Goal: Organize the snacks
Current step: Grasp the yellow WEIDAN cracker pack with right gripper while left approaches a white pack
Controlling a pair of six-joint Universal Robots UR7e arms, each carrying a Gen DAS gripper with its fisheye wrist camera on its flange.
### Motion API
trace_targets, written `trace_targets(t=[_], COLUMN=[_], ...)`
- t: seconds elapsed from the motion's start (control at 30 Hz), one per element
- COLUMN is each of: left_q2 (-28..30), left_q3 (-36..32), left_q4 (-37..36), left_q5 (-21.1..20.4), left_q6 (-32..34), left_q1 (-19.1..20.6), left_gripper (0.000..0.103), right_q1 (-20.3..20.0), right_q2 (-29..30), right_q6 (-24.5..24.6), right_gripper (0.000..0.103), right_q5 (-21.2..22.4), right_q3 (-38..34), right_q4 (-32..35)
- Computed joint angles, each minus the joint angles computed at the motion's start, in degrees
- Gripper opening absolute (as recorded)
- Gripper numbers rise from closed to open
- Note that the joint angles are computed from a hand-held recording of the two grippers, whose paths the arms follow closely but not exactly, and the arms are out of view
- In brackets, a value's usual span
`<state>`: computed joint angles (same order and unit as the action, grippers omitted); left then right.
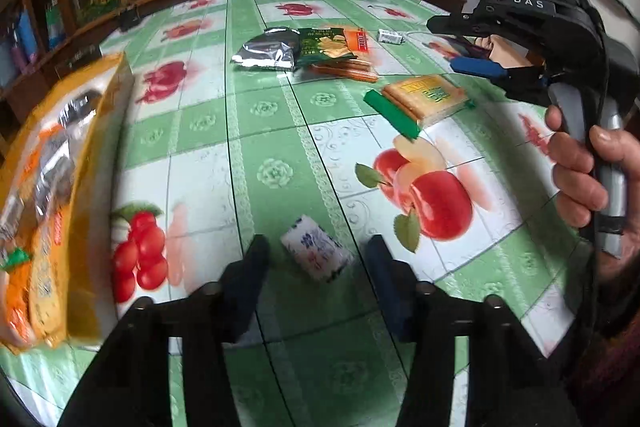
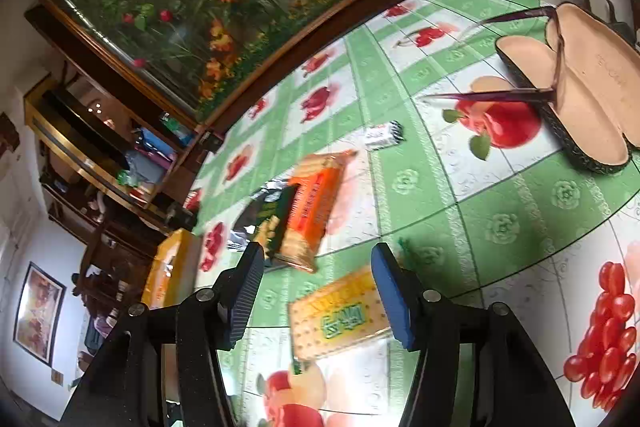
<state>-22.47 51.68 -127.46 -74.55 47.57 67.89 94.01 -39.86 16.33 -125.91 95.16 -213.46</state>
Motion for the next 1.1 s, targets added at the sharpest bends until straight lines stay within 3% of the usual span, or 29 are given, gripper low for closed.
trace_targets(t=[0.13,0.33,0.5,0.57,0.63,0.7,0.77,0.83,0.93,1.0,1.1], left_q2=[2.0,8.9,12.9,12.1,12.3,10.9,9.2,8.2,4.9,3.8,3.8], left_q3=[-3.7,-16.0,-27.8,-27.2,-28.9,-27.3,-24.7,-23.3,-15.8,-12.4,-11.2], left_q4=[1.8,5.8,18.2,18.3,20.4,20.6,19.9,21.0,16.5,13.4,12.2], left_q5=[0.0,0.1,-3.8,-4.3,-5.1,-6.3,-6.7,-6.7,-4.7,-3.0,-0.9], left_q6=[-0.4,-3.3,-8.3,-8.6,-9.4,-8.9,-8.4,-7.9,-5.1,-3.6,-2.9], left_q1=[-0.2,-0.2,0.8,1.1,1.4,1.6,1.6,1.5,1.1,0.8,0.6], left_gripper=[0.037,0.032,0.032,0.039,0.054,0.054,0.057,0.073,0.073,0.073,0.07], right_q1=[-0.5,0.9,2.7,3.5,5.0,6.6,6.9,6.0,4.9,4.8,4.4], right_q2=[-0.3,0.9,0.2,-0.2,0.2,1.5,2.1,1.1,1.4,2.9,5.0], right_q6=[2.4,-1.2,-4.3,-7.7,-12.3,-19.4,-22.2,-22.9,-24.1,-25.0,-26.2], right_gripper=[0.061,0.062,0.065,0.065,0.065,0.068,0.07,0.07,0.07,0.07,0.07], right_q5=[-0.9,-4.4,2.1,5.0,2.4,-4.5,-9.1,-8.3,-7.7,-9.7,-10.9], right_q3=[0.1,-1.8,1.7,2.9,2.6,0.7,-1.2,-1.8,-4.4,-7.4,-10.1], right_q4=[3.4,6.6,12.5,14.3,15.2,14.0,15.0,18.1,22.1,24.9,25.9])
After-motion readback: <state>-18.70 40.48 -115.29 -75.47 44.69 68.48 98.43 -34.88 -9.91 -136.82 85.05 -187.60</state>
